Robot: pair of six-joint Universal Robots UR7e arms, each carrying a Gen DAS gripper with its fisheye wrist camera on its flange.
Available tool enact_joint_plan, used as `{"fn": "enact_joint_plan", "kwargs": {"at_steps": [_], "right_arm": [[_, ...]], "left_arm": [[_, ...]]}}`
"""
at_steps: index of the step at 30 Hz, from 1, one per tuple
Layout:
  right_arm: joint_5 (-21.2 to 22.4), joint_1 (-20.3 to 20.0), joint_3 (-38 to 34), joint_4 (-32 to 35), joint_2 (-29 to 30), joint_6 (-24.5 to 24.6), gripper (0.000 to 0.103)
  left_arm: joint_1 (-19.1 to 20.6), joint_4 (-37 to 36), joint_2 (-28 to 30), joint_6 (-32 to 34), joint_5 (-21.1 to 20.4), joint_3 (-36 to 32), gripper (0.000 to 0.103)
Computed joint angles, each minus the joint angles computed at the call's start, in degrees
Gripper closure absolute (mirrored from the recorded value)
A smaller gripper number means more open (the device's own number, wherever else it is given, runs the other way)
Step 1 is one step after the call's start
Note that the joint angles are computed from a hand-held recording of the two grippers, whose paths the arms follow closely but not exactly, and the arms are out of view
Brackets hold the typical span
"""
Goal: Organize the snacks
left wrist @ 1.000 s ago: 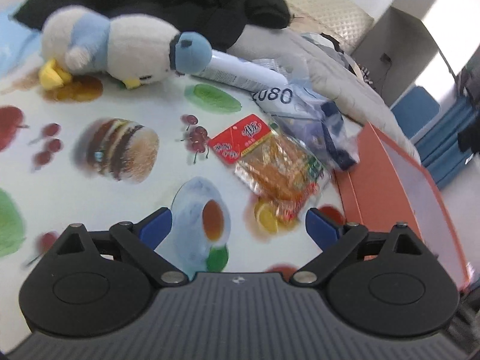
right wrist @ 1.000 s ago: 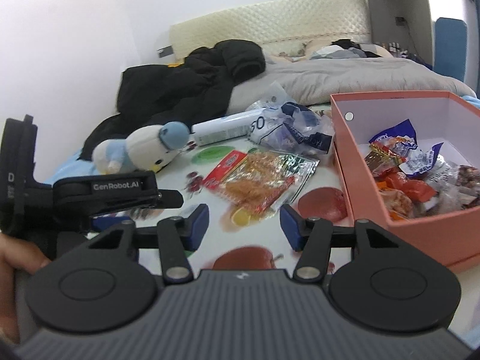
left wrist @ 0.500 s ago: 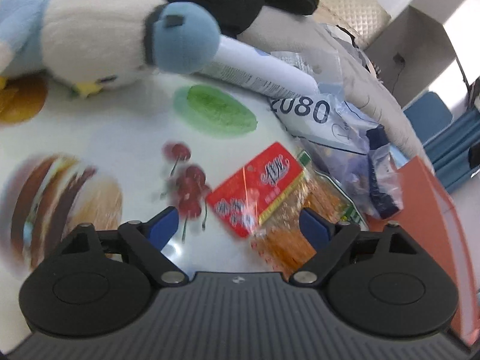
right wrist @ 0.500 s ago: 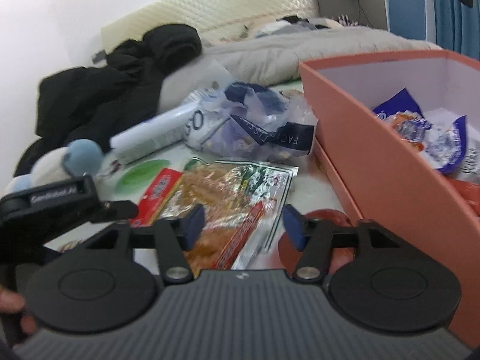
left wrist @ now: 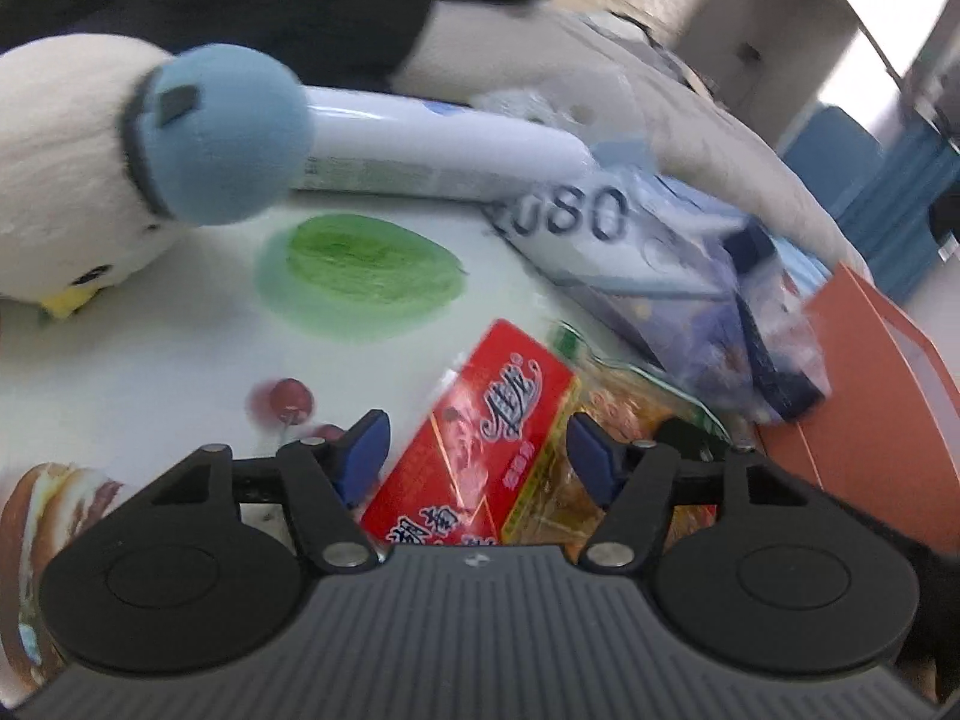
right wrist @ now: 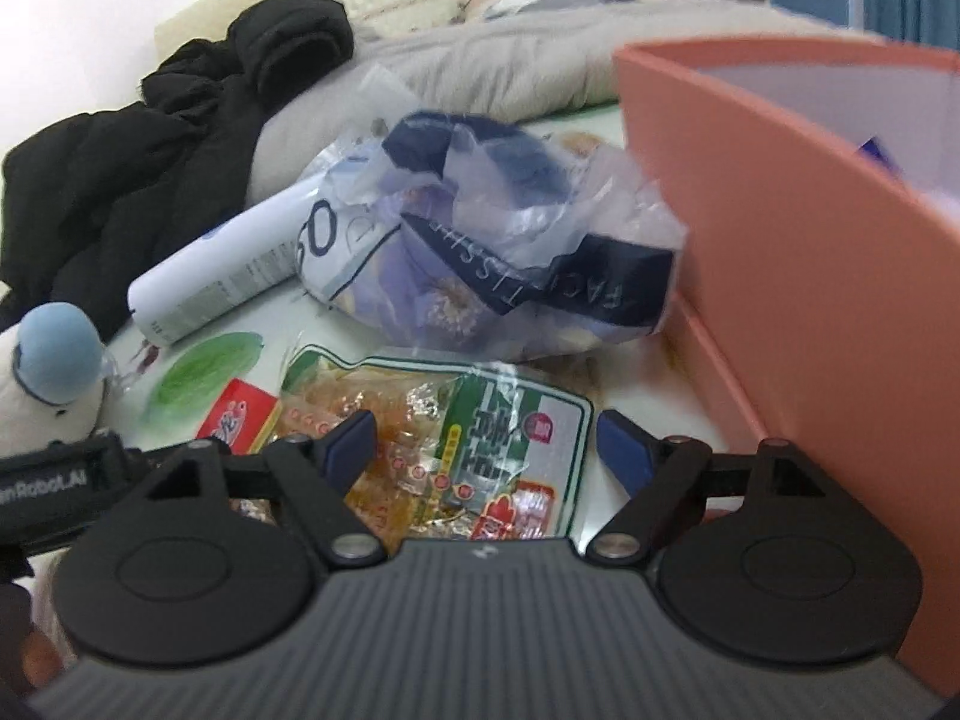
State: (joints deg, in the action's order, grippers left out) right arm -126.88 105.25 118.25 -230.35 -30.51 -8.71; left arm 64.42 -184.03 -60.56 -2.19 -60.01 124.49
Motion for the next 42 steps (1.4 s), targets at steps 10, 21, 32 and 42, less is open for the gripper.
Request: {"fn": "enact_joint_plan", "kwargs": {"at_steps": [10, 21, 32, 42], "right_arm": [[10.1, -3.1, 2.8, 5.8, -3.9, -9.5, 0.048], [13.2, -2.3, 4.8, 9.4, -4.6, -11.4, 0.101], [15.5, -1.9, 9.3, 9.2, -7.4, -8.9, 0.077], [23.9, -1.2, 10.9, 17.6, -10.6, -8.4, 0.029]], "left_arm": [[-0.4, 3.6, -1.7, 7.4, -0.8, 1.5, 0.032], [-3.9, 1.7, -5.4, 4.7, 4.2, 8.6, 0.082], [-8.0, 1.7, -17.3, -11.1, 3.2, 20.4, 0.096], [-13.3, 3.6, -31.6, -21.9, 6.3, 31.1, 0.096]]}}
